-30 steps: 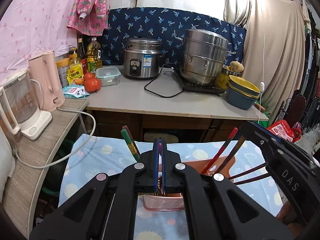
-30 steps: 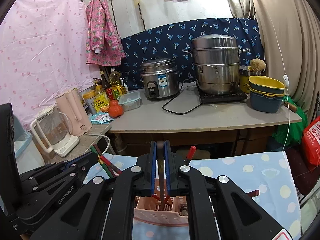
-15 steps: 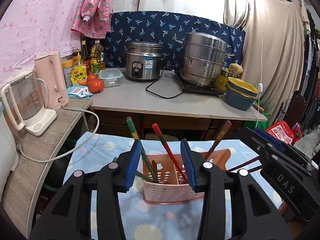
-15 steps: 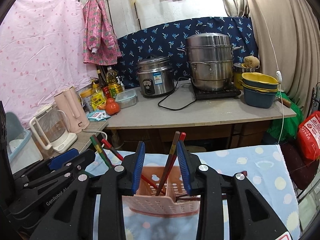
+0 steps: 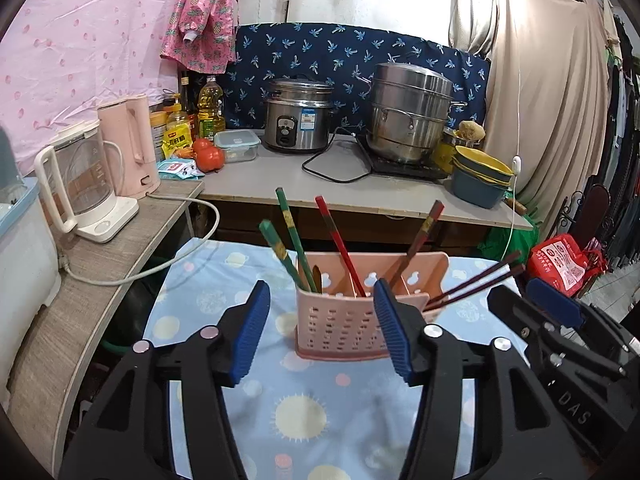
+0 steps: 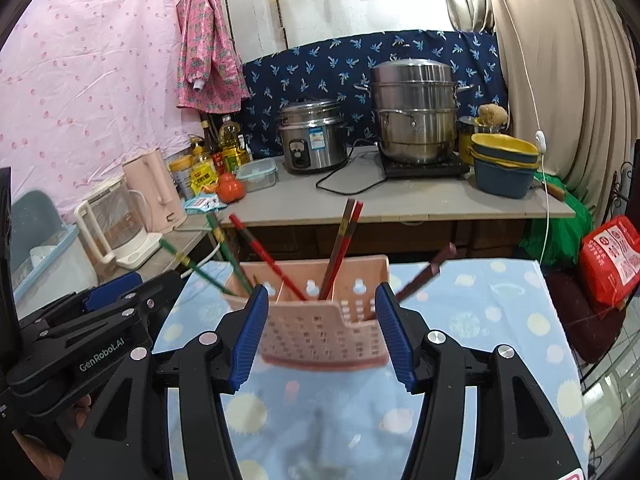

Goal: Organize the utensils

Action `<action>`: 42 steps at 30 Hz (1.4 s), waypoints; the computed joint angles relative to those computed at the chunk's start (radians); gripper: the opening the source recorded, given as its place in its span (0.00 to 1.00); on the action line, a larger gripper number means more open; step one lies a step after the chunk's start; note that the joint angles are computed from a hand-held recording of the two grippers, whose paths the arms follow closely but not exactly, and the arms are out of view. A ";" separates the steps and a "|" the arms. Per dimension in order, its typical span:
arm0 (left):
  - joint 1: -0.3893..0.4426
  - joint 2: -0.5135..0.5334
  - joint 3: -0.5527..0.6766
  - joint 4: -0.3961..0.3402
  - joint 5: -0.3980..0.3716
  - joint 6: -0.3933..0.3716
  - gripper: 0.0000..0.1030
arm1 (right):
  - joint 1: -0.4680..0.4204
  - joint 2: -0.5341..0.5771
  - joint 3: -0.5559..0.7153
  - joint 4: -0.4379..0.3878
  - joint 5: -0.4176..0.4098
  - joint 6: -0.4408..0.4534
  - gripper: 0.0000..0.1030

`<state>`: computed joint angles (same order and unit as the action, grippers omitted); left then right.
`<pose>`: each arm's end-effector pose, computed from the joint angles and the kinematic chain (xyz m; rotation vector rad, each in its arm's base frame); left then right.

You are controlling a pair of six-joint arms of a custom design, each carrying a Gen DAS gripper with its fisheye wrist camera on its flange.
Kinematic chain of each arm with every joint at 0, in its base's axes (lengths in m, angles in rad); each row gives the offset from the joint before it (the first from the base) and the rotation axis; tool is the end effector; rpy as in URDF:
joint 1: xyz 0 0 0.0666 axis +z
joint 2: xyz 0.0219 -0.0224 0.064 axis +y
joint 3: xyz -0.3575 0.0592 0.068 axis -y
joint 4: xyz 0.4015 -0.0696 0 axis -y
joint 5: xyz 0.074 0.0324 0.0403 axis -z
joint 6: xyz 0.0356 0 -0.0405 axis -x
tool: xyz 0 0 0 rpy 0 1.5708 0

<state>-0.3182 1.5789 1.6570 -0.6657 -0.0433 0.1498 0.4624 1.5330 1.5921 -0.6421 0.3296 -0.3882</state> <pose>0.5552 -0.1817 0.4580 0.1571 2.1606 -0.2233 0.5127 0.2422 0.4547 0.1107 2.1194 0.1493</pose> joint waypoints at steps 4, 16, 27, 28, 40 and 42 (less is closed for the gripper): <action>-0.014 -0.049 -0.067 0.001 -0.010 0.009 0.54 | 0.023 -0.041 -0.052 -0.019 0.017 -0.021 0.53; -0.057 -0.147 -0.224 -0.014 -0.062 0.036 0.62 | 0.090 -0.143 -0.196 -0.055 0.102 -0.084 0.57; -0.064 -0.197 -0.302 -0.009 -0.122 0.062 0.82 | 0.116 -0.190 -0.260 -0.080 0.137 -0.147 0.77; -0.064 -0.200 -0.308 -0.009 -0.128 0.065 0.85 | 0.116 -0.194 -0.267 -0.079 0.137 -0.151 0.82; -0.072 -0.218 -0.340 -0.033 -0.167 0.070 0.93 | 0.140 -0.223 -0.306 -0.086 0.190 -0.164 0.94; -0.074 -0.219 -0.342 -0.040 -0.168 0.074 0.93 | 0.147 -0.227 -0.313 -0.081 0.210 -0.153 0.94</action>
<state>-0.3923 1.3595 1.3150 -0.7061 -0.2111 0.2240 0.6089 1.3055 1.2794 -0.7232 0.5396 -0.5407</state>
